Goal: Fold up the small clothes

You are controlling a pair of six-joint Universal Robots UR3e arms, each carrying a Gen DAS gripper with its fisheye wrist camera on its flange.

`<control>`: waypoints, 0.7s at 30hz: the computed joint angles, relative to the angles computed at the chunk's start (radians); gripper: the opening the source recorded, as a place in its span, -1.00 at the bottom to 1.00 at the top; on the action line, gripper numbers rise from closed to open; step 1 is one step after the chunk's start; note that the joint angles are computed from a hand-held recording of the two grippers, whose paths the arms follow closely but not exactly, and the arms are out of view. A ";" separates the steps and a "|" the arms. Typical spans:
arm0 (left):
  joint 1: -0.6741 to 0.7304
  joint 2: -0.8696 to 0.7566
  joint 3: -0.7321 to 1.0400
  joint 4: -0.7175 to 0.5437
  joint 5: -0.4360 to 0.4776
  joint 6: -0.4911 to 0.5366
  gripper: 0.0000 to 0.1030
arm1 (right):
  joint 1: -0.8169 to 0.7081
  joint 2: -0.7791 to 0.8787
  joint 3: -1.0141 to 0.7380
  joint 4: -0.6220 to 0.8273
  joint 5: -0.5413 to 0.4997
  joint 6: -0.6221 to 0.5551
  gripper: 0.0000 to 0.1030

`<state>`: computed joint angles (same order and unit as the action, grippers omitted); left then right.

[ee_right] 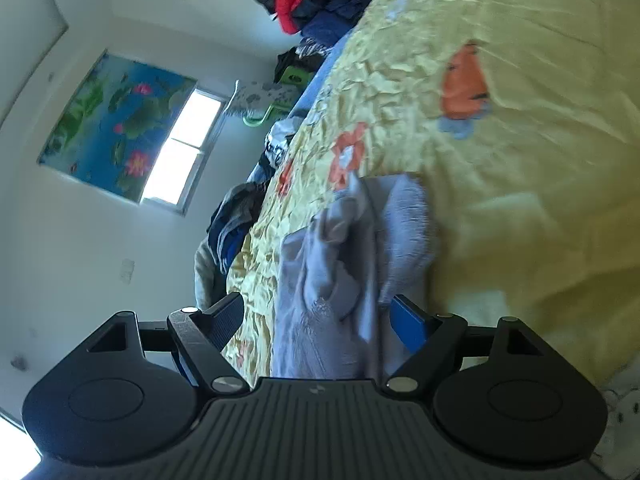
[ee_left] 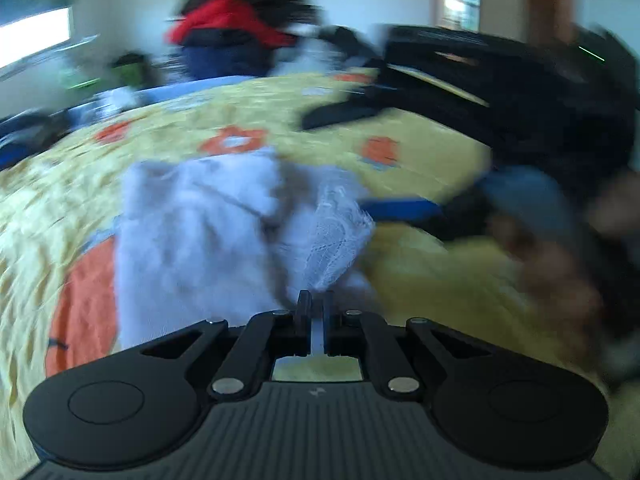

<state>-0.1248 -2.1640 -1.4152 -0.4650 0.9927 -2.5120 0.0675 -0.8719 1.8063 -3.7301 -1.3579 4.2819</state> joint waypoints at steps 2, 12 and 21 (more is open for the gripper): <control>0.035 0.060 -0.034 -0.090 -0.044 0.094 -0.88 | 0.010 -0.028 -0.021 0.059 0.003 -0.046 0.52; 0.059 -0.167 0.250 0.112 0.062 -0.254 -0.22 | 0.001 0.115 -0.568 0.441 0.111 -0.111 0.83; 0.022 -0.192 0.086 0.255 0.051 -0.048 -0.09 | -0.049 0.205 -0.574 0.586 0.155 -0.119 -0.21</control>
